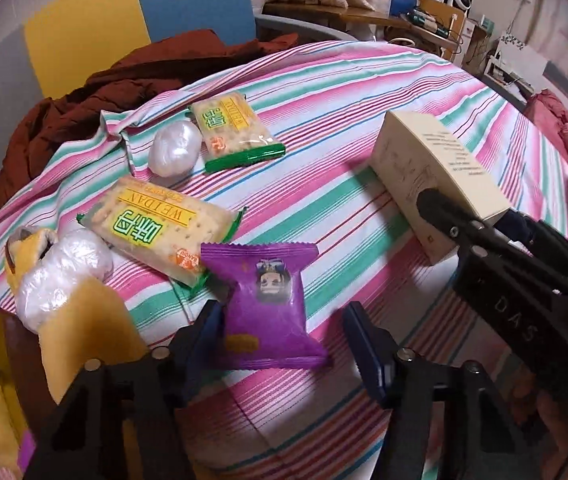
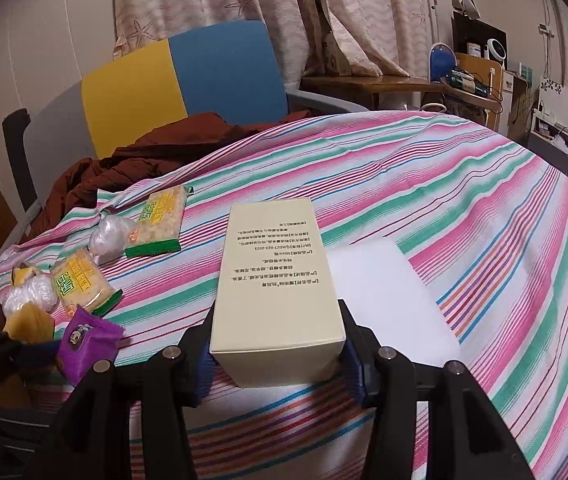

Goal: Organize objects
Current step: 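Grasp the purple snack wrapper with the left gripper while the right holds the beige box, then drop the purple wrapper into the tray with the left gripper while the right carries the beige box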

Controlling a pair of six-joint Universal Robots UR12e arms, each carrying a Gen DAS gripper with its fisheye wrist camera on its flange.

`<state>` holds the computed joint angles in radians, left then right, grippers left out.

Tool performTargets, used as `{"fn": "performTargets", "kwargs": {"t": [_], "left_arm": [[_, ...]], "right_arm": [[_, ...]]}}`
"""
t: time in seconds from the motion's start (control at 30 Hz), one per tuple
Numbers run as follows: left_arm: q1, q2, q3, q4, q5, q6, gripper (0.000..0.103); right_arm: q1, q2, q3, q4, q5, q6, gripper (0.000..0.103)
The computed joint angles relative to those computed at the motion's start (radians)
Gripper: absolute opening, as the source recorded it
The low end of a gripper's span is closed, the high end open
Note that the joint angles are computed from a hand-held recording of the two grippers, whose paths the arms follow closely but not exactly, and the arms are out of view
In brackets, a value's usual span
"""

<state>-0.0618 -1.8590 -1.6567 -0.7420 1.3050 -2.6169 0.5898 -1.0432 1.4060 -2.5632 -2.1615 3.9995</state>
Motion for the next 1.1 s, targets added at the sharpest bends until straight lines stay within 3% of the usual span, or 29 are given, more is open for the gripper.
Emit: {"fn": "performTargets", "kwargs": {"t": [0.17,0.3,0.4,0.47,0.53,0.63,0.73,0.93,1.1], "left_arm": [[0.009,0.009,-0.009,0.01,-0.039,0.0,0.063],[0.025,0.01,-0.003,0.011,-0.101,-0.068,0.086],[0.024,-0.002,0.019,-0.013,-0.099,-0.093,0.086],[0.017,-0.006,0.023,-0.009,-0.081,-0.091,0.082],[0.009,-0.01,0.025,-0.011,-0.047,-0.083,0.062],[0.002,-0.012,0.012,0.018,-0.013,-0.065,0.05],[0.003,-0.005,0.002,0.022,-0.027,-0.041,0.037],[0.015,0.013,-0.022,0.052,-0.066,-0.049,0.037],[0.048,0.046,-0.049,0.072,-0.182,-0.104,0.037]], "right_arm": [[0.0,0.0,0.001,-0.001,0.0,-0.001,0.052],[-0.001,-0.001,0.004,-0.01,0.002,0.003,0.052],[0.001,0.001,-0.001,-0.002,-0.003,0.002,0.052],[0.001,0.002,-0.002,-0.001,-0.004,0.002,0.052],[0.001,0.002,-0.001,-0.003,-0.004,0.001,0.052],[0.001,0.002,-0.002,-0.001,-0.007,0.0,0.052],[0.003,0.003,-0.004,0.004,-0.012,-0.001,0.052],[0.004,0.004,-0.001,-0.006,-0.016,0.0,0.052],[0.007,0.004,0.0,-0.009,-0.033,0.012,0.051]]}}
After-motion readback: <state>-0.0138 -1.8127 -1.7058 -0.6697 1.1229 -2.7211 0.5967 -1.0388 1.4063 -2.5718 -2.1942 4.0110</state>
